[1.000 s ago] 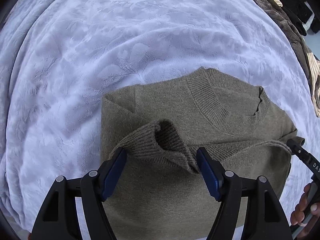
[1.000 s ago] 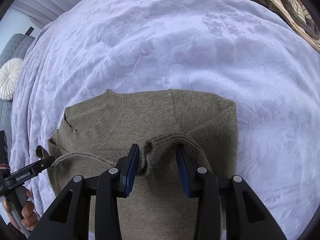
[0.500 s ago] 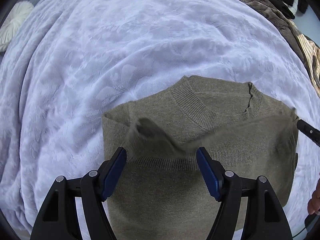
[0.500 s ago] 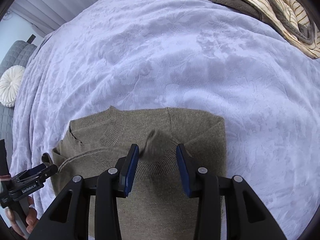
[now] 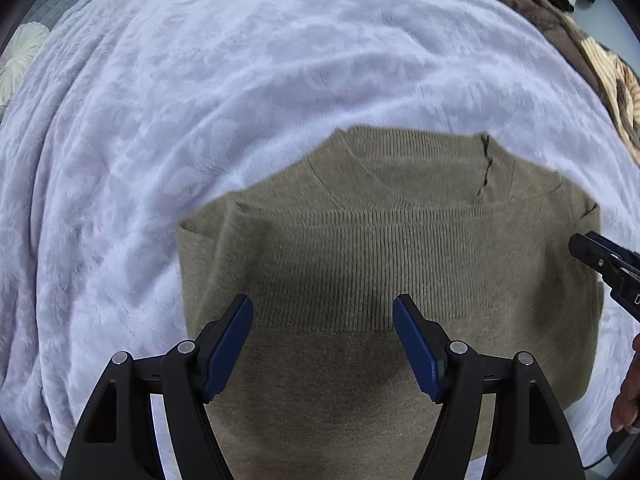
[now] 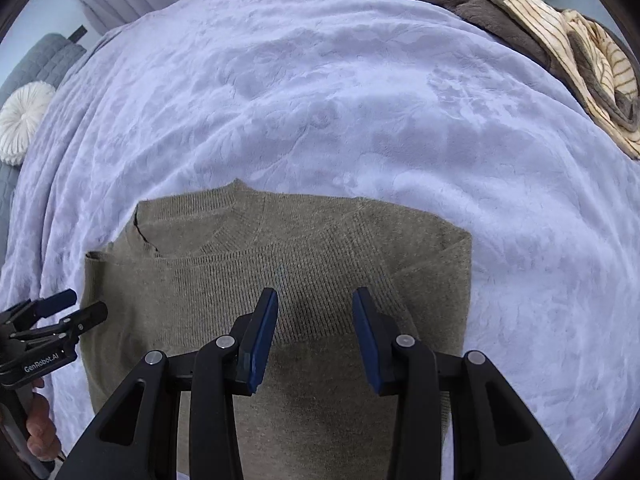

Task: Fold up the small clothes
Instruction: 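Withdraw both open grippers up from the folded sweater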

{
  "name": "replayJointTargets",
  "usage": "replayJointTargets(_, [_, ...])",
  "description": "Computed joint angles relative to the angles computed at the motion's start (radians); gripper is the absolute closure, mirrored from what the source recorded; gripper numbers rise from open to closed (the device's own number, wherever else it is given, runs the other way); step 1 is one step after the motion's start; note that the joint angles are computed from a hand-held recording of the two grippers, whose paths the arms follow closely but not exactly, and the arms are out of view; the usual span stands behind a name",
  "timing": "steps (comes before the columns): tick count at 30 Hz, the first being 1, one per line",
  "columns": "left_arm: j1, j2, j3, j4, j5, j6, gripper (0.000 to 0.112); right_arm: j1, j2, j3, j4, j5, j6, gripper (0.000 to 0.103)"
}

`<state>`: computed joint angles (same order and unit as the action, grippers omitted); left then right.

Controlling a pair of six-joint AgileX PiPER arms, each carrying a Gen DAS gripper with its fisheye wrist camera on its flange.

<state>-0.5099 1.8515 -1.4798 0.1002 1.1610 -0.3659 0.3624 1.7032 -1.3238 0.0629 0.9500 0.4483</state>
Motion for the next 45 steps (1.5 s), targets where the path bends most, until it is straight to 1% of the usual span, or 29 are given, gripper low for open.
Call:
replayJointTargets(3, [-0.008, 0.041, 0.018, 0.010, -0.010, -0.010, 0.039, 0.029, 0.048, -0.014, -0.012, 0.004, -0.009, 0.061])
replayJointTargets(6, [0.027, 0.076, 0.034, -0.002, -0.027, -0.021, 0.038, 0.042, 0.103, -0.037, -0.065, 0.031, 0.003, 0.061])
replayJointTargets(7, [0.048, 0.083, 0.036, -0.021, -0.032, -0.017, 0.034, 0.041, 0.114, -0.039, -0.088, 0.037, 0.013, 0.061])
replayJointTargets(8, [0.070, 0.092, 0.035, -0.030, -0.034, -0.021, 0.027, 0.033, 0.120, -0.031, -0.110, 0.034, 0.025, 0.061])
replayJointTargets(10, [0.099, 0.100, 0.032, -0.037, -0.033, -0.019, 0.026, -0.006, 0.112, -0.005, -0.078, 0.011, 0.010, 0.061])
replayJointTargets(12, [0.109, 0.101, 0.013, -0.046, -0.013, -0.001, 0.026, -0.040, 0.094, 0.010, -0.042, 0.008, 0.002, 0.061])
replayJointTargets(14, [0.081, 0.069, 0.013, 0.001, -0.002, -0.017, 0.027, -0.042, 0.058, 0.012, -0.047, 0.032, 0.034, 0.061])
replayJointTargets(16, [0.057, 0.002, 0.056, -0.006, -0.023, -0.021, 0.027, -0.023, -0.017, 0.060, -0.042, 0.008, 0.053, 0.059])
replayJointTargets(17, [0.045, -0.034, 0.090, -0.033, -0.038, -0.013, 0.027, 0.002, -0.063, 0.099, -0.024, -0.011, 0.048, 0.055])
replayJointTargets(18, [0.025, -0.062, 0.124, -0.045, -0.050, -0.008, 0.026, 0.033, -0.093, 0.130, -0.024, -0.022, 0.052, 0.045])
replayJointTargets(19, [-0.008, -0.082, 0.159, -0.029, -0.061, -0.017, 0.026, 0.073, -0.120, 0.166, -0.029, -0.037, 0.058, 0.042])
replayJointTargets(20, [-0.049, -0.091, 0.193, 0.003, -0.067, -0.036, 0.026, 0.119, -0.135, 0.199, -0.033, -0.050, 0.060, 0.042])
replayJointTargets(22, [-0.099, -0.084, 0.245, 0.035, -0.075, -0.050, 0.026, 0.200, -0.121, 0.231, -0.047, -0.050, 0.065, 0.042])
replayJointTargets(24, [-0.119, -0.088, 0.300, 0.085, -0.091, -0.080, 0.026, 0.255, -0.100, 0.261, -0.102, -0.039, 0.106, 0.042])
replayJointTargets(25, [-0.108, -0.100, 0.322, 0.087, -0.102, -0.077, 0.026, 0.266, -0.107, 0.286, -0.141, -0.044, 0.131, 0.042])
replayJointTargets(27, [-0.071, -0.138, 0.358, 0.084, -0.104, -0.075, 0.026, 0.239, -0.158, 0.352, -0.168, -0.057, 0.160, 0.042])
replayJointTargets(28, [-0.060, -0.155, 0.371, 0.101, -0.096, -0.089, 0.026, 0.210, -0.190, 0.375, -0.172, -0.046, 0.174, 0.042])
replayJointTargets(31, [-0.039, -0.212, 0.399, 0.130, -0.062, -0.123, 0.026, 0.160, -0.280, 0.410, -0.208, 0.010, 0.220, 0.042])
replayJointTargets(33, [-0.051, -0.258, 0.425, 0.116, -0.054, -0.139, 0.026, 0.171, -0.334, 0.415, -0.239, 0.055, 0.262, 0.042])
replayJointTargets(35, [-0.090, -0.289, 0.462, 0.081, -0.059, -0.142, 0.026, 0.230, -0.376, 0.414, -0.232, 0.074, 0.300, 0.042])
replayJointTargets(37, [-0.155, -0.308, 0.501, 0.090, -0.066, -0.157, 0.026, 0.307, -0.383, 0.424, -0.203, 0.066, 0.320, 0.042])
replayJointTargets(39, [-0.203, -0.306, 0.528, 0.081, -0.072, -0.185, 0.026, 0.420, -0.342, 0.422, -0.188, 0.054, 0.341, 0.042])
replayJointTargets(42, [-0.208, -0.299, 0.595, 0.079, -0.083, -0.203, 0.026, 0.501, -0.268, 0.443, -0.152, 0.062, 0.349, 0.042])
replayJointTargets(43, [-0.193, -0.302, 0.618, 0.070, -0.088, -0.198, 0.026, 0.520, -0.263, 0.465, -0.166, 0.076, 0.385, 0.042])
replayJointTargets(45, [-0.149, -0.329, 0.668, 0.039, -0.105, -0.180, 0.024, 0.533, -0.305, 0.515, -0.180, 0.097, 0.451, 0.042])
